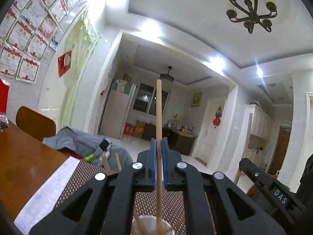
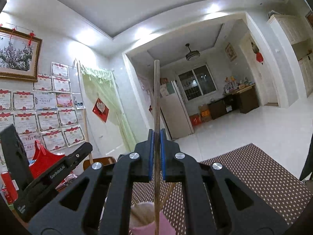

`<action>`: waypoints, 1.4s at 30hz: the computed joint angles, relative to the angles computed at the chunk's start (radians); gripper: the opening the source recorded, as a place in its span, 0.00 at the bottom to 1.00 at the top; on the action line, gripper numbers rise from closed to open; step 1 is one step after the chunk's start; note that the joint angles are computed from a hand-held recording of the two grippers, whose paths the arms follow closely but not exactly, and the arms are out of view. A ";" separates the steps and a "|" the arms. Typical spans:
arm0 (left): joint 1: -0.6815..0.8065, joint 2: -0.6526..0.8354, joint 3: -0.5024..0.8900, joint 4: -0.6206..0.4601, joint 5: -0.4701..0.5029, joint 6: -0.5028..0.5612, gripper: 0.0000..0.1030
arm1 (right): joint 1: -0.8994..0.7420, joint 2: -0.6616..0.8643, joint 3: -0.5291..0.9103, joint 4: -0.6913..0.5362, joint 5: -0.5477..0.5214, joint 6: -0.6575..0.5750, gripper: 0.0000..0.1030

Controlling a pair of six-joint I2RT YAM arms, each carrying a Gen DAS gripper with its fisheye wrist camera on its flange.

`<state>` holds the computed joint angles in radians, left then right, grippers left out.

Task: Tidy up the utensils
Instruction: 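Lower both chopsticks into the pink cup and open both grippers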

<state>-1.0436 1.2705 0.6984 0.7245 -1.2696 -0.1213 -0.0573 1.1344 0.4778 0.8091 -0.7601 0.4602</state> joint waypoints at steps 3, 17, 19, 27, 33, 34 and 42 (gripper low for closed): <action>0.031 0.043 -0.011 0.110 0.023 0.064 0.06 | 0.033 0.057 -0.005 0.101 0.037 0.033 0.07; 0.092 0.053 -0.031 -0.030 0.073 -0.077 0.06 | 0.116 0.149 0.013 0.218 0.071 0.020 0.07; 0.087 0.045 -0.025 -0.074 0.070 -0.103 0.06 | 0.116 0.144 0.010 0.218 0.069 0.021 0.07; 0.059 0.010 0.004 -0.261 0.055 -0.207 0.30 | 0.141 0.106 -0.013 0.165 0.079 -0.054 0.07; 0.034 -0.001 0.041 -0.379 0.018 -0.251 0.32 | 0.155 0.068 -0.027 0.113 0.085 -0.100 0.07; 0.030 -0.002 0.048 -0.398 0.011 -0.258 0.32 | 0.156 0.059 -0.031 0.103 0.085 -0.107 0.07; -0.014 -0.003 0.107 -0.574 -0.072 -0.318 0.32 | 0.159 0.003 -0.039 -0.019 0.086 -0.159 0.07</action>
